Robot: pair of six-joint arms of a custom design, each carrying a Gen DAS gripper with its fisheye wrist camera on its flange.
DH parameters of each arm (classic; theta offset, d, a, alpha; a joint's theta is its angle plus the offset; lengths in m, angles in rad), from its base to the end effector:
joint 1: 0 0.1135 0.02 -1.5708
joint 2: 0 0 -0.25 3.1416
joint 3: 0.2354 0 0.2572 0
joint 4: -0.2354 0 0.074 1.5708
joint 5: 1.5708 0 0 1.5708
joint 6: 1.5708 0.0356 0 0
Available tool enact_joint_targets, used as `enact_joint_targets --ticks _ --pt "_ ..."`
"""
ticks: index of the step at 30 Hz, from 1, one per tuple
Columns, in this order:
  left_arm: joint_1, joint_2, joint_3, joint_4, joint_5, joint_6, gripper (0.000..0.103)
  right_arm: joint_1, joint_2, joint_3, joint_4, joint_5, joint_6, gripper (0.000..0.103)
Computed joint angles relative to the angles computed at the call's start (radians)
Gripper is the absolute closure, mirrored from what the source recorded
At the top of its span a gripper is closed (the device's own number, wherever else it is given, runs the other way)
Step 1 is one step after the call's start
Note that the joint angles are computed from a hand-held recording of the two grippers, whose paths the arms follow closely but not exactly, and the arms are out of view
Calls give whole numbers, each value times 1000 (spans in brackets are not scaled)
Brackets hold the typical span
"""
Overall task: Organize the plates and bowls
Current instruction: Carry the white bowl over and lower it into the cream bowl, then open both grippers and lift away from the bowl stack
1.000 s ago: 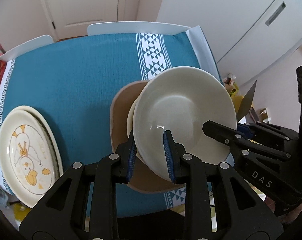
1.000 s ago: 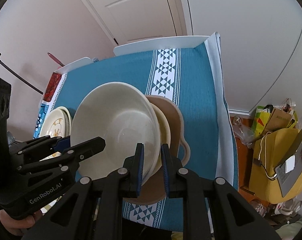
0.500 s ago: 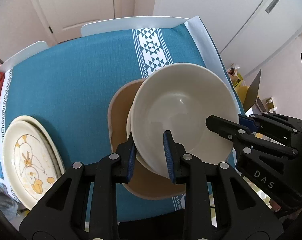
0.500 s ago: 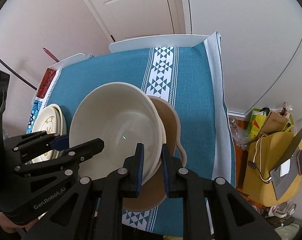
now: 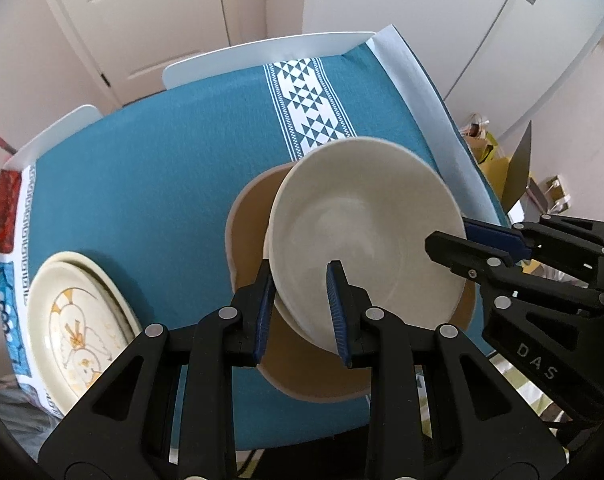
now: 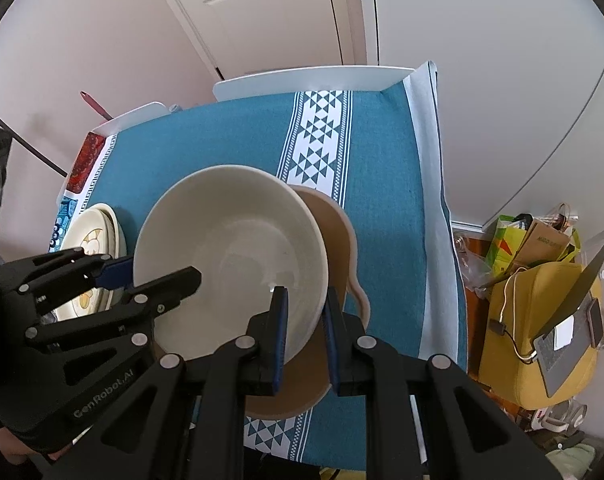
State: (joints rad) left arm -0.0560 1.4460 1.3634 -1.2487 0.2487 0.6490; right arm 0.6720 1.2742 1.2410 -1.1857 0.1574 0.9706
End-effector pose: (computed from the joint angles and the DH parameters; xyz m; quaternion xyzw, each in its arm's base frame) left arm 0.2679 -0.0238 0.2953 0.3540 0.9195 -0.0831 0.1493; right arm 0.1886 0.1429 0.3018 0.1596 0.9685 0.0750 0.1755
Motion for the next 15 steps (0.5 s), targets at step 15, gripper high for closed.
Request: enact_joint_targets --ticks 15 --pt "43 30 28 -21 51 37 80 12 22 26 -22 8 11 87"
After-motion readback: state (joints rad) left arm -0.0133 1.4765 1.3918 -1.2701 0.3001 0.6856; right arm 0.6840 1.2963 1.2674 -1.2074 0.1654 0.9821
